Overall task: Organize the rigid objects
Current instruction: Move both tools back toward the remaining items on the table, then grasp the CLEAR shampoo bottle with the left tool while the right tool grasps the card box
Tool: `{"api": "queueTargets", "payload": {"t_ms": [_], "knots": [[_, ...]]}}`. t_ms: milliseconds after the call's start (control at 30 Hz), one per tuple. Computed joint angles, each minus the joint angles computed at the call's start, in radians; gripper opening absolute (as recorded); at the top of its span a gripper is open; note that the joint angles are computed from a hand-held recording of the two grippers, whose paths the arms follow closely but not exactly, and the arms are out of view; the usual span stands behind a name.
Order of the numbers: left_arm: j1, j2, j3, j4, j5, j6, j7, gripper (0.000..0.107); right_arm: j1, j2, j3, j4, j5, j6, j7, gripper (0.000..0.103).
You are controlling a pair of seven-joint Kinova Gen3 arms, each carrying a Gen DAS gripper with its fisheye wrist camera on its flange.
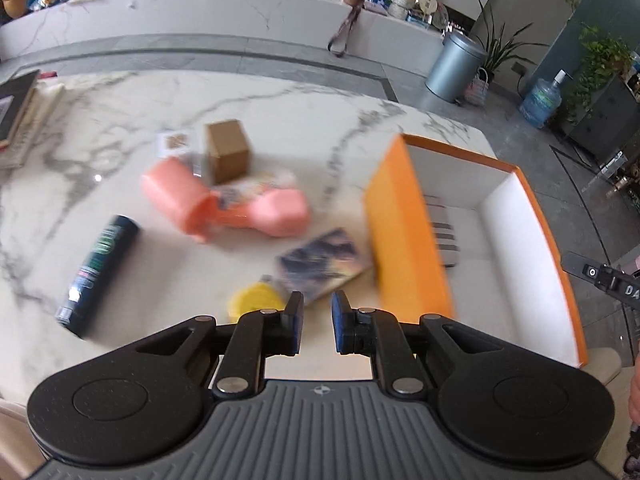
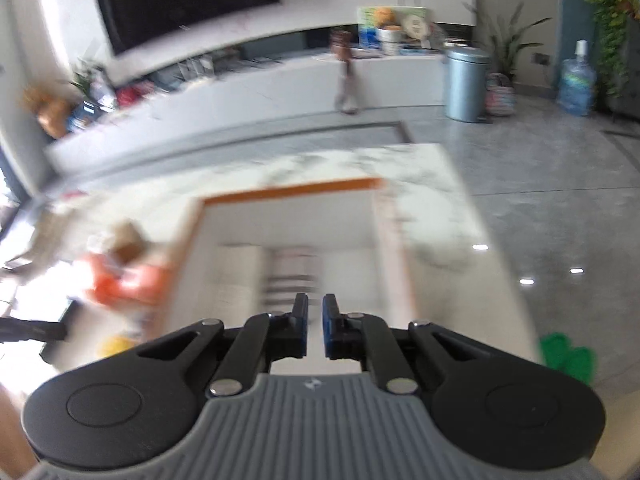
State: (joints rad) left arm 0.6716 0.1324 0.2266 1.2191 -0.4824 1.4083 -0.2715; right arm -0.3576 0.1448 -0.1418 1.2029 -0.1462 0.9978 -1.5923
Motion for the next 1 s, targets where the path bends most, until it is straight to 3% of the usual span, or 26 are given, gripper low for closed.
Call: {"api": "queueTargets", "payload": {"t_ms": [133, 233, 333, 400, 467, 633, 767, 900, 1000], "knots": [[-0.029, -0.070, 0.005, 0.098, -0.007, -0.023, -0.039, 0.016, -0.060, 0.021, -0.050, -0.025, -0.066, 0.021, -0.026, 0.009], [-0.072, -0.111, 0.012, 0.162, -0.003, -0.028, -0.005, 0.017, -0.146, 0.075, -0.070, -0.075, -0.034, 0.062, -0.104, 0.013], [-0.120, -0.149, 0.023, 0.220, -0.005, -0.022, -0.018, 0.027, -0.185, 0.135, -0.132, -0.121, 0.034, 0.092, -0.208, 0.026], [-0.154, -0.172, 0.028, 0.252, 0.000, -0.010, -0.068, 0.032, -0.242, 0.179, -0.104, -0.160, 0.054, 0.117, -0.289, 0.038], [-0.187, -0.201, 0.031, 0.294, 0.002, -0.021, -0.114, 0.035, -0.299, 0.231, -0.054, -0.223, 0.059, 0.172, -0.370, 0.042], [-0.275, -0.249, 0.010, 0.372, 0.068, -0.081, -0.267, 0.057, -0.451, 0.393, 0.128, -0.444, 0.070, 0.344, -0.574, 0.053], [-0.337, -0.228, 0.004, 0.386, 0.111, -0.094, -0.302, 0.057, -0.453, 0.507, 0.074, -0.615, 0.169, 0.465, -0.709, 0.059], [-0.365, -0.227, 0.001, 0.411, 0.124, -0.182, -0.309, 0.057, -0.479, 0.589, 0.100, -0.736, 0.198, 0.550, -0.765, 0.059], [-0.367, -0.194, 0.008, 0.391, 0.109, -0.187, -0.344, 0.058, -0.481, 0.631, 0.111, -0.789, 0.199, 0.576, -0.812, 0.061]]}}
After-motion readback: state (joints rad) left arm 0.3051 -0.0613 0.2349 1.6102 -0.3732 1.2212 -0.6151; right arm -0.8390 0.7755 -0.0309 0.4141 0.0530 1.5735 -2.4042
